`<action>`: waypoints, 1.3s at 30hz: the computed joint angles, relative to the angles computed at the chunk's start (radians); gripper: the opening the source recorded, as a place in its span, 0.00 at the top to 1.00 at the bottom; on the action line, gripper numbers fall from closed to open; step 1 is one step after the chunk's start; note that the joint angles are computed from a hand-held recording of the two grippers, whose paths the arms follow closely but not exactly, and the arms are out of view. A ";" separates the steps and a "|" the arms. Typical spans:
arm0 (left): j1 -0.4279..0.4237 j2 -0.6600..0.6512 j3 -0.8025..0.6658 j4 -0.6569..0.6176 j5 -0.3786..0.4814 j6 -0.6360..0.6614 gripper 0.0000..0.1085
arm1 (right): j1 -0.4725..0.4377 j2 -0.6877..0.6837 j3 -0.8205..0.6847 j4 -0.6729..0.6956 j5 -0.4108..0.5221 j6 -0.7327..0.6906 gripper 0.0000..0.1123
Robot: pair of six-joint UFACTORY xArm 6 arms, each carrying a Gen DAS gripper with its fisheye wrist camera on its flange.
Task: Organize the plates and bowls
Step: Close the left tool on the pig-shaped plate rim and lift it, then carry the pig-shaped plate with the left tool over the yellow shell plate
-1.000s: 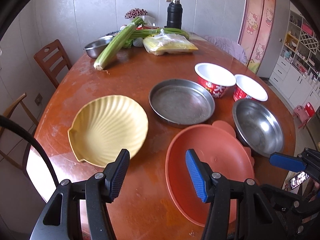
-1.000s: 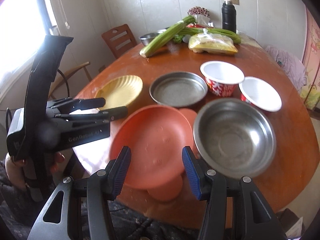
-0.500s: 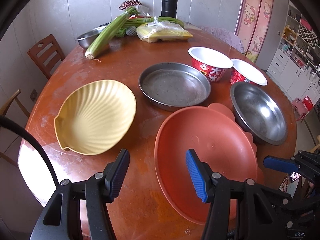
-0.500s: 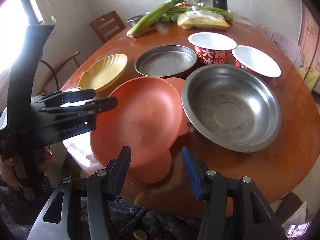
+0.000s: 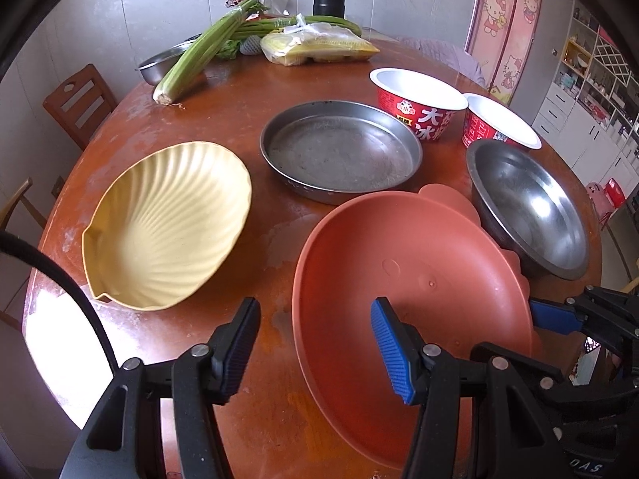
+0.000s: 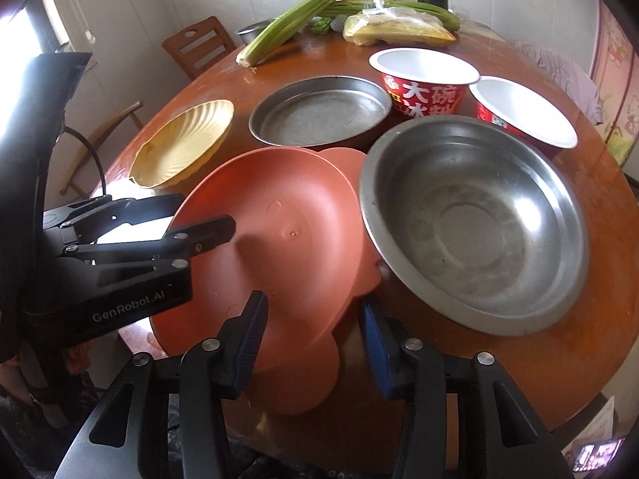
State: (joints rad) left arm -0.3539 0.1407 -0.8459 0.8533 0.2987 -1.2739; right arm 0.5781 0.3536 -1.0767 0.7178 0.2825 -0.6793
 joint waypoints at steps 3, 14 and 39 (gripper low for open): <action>0.014 0.010 0.010 -0.030 -0.060 0.016 0.54 | 0.009 0.009 -0.005 -0.010 -0.012 0.000 0.57; 0.017 -0.022 0.038 -0.002 -0.049 -0.034 0.64 | 0.039 0.016 -0.007 -0.058 -0.040 0.013 0.57; 0.057 -0.195 0.134 0.172 0.052 -0.209 0.64 | 0.101 0.039 -0.106 -0.021 -0.016 -0.090 0.57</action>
